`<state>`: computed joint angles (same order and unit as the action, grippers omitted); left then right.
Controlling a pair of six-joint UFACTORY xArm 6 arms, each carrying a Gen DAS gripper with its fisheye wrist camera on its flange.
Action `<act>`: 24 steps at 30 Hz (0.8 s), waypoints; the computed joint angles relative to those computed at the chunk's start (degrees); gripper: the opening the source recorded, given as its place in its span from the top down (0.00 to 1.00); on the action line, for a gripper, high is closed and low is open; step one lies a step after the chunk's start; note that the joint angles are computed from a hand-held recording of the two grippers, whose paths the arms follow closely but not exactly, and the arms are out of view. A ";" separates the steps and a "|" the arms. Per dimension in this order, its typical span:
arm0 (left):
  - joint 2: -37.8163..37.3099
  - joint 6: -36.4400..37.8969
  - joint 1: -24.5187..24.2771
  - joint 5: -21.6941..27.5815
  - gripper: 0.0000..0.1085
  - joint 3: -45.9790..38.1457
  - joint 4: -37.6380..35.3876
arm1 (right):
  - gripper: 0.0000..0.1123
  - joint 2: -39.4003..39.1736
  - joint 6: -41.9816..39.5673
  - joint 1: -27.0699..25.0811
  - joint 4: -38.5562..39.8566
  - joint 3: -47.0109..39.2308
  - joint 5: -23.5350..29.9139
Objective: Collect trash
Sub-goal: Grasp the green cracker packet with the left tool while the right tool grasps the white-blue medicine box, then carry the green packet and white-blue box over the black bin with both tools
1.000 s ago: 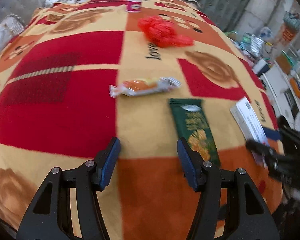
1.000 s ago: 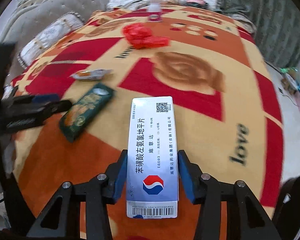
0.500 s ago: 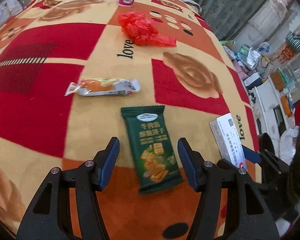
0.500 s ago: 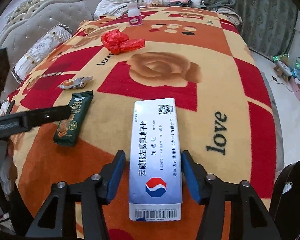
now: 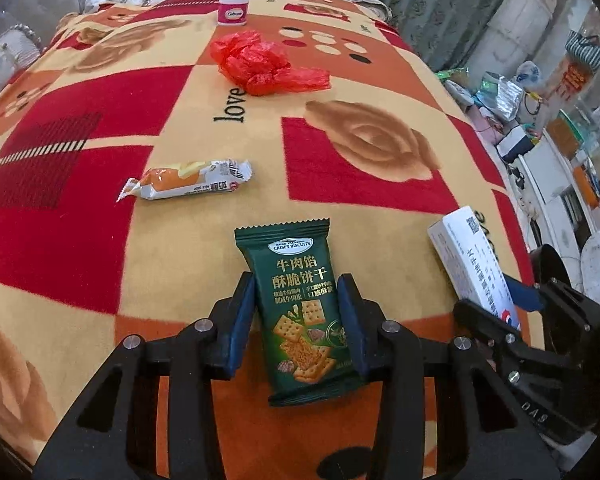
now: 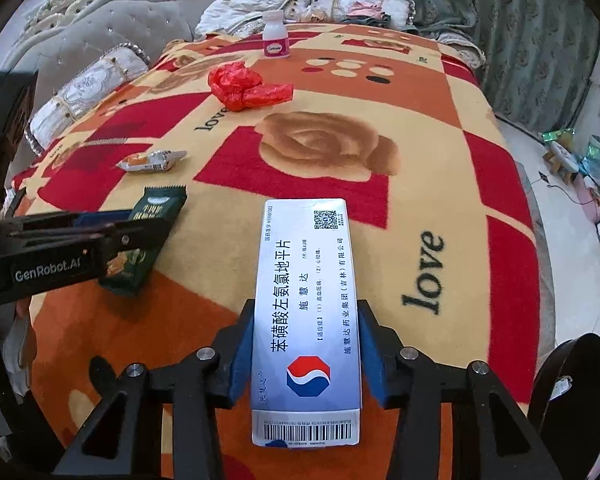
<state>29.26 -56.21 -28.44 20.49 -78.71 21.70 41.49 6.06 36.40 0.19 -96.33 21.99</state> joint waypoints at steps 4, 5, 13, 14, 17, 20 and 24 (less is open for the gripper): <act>-0.81 -0.87 -0.92 0.24 0.64 -0.12 1.62 | 0.60 -2.77 0.32 -0.37 0.44 3.81 -2.58; -0.87 -0.68 -1.24 0.55 0.64 -0.45 1.67 | 0.60 -3.57 0.24 -0.51 0.74 4.83 -3.14; -0.39 -0.46 -3.45 2.11 0.64 -3.35 2.81 | 0.60 -7.50 1.52 -1.42 0.22 9.88 -6.00; -0.30 -0.33 -3.75 2.26 0.64 -3.68 2.77 | 0.60 -8.00 2.04 -1.58 -0.29 10.56 -6.25; 0.37 0.22 -4.61 2.71 0.64 -5.16 2.62 | 0.60 -9.44 3.34 -2.06 -1.53 12.53 -7.01; 1.51 1.32 -5.41 3.38 0.64 -7.21 2.01 | 0.60 -10.83 4.57 -2.66 -2.58 14.50 -7.77; 3.24 3.09 -6.57 4.41 0.64 -10.34 1.12 | 0.60 -12.77 6.47 -3.62 -4.38 17.14 -8.71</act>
